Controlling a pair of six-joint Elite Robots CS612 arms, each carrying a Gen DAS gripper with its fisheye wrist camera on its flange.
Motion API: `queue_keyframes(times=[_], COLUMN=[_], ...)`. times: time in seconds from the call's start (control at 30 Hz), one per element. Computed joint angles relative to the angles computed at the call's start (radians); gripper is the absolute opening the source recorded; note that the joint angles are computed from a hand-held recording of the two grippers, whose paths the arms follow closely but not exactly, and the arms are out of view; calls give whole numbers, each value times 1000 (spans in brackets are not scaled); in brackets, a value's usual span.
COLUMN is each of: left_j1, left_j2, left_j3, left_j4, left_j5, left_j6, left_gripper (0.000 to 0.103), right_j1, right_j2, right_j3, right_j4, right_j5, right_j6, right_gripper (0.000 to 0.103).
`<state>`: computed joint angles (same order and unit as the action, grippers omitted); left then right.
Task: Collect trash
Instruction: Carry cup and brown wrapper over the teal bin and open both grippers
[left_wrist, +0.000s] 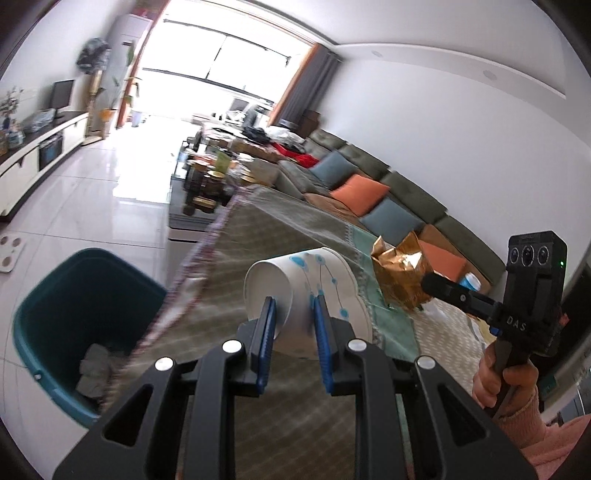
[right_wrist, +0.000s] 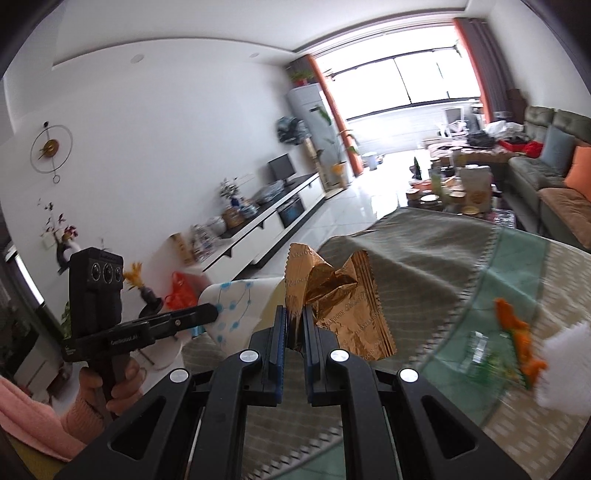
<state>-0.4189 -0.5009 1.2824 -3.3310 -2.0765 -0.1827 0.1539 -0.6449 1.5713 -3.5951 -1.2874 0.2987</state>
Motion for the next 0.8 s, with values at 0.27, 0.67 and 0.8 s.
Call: queue_keyframes(times=[0.27, 0.67, 0.8], left_j1=[32, 65, 67], left_j2=[-7, -16, -17], left_j3=[20, 38, 44], left_j4=[-37, -49, -43], left_j5=[94, 219, 250], left_j6=[-61, -118, -125], left_gripper=[22, 22, 22], right_j1=[14, 28, 35], right_j2=[44, 97, 113], right_j3=[-105, -228, -268], right_j4=[88, 183, 215], right_j5=[107, 232, 261], right_j6=[-36, -60, -69], right_gripper=[9, 9, 9])
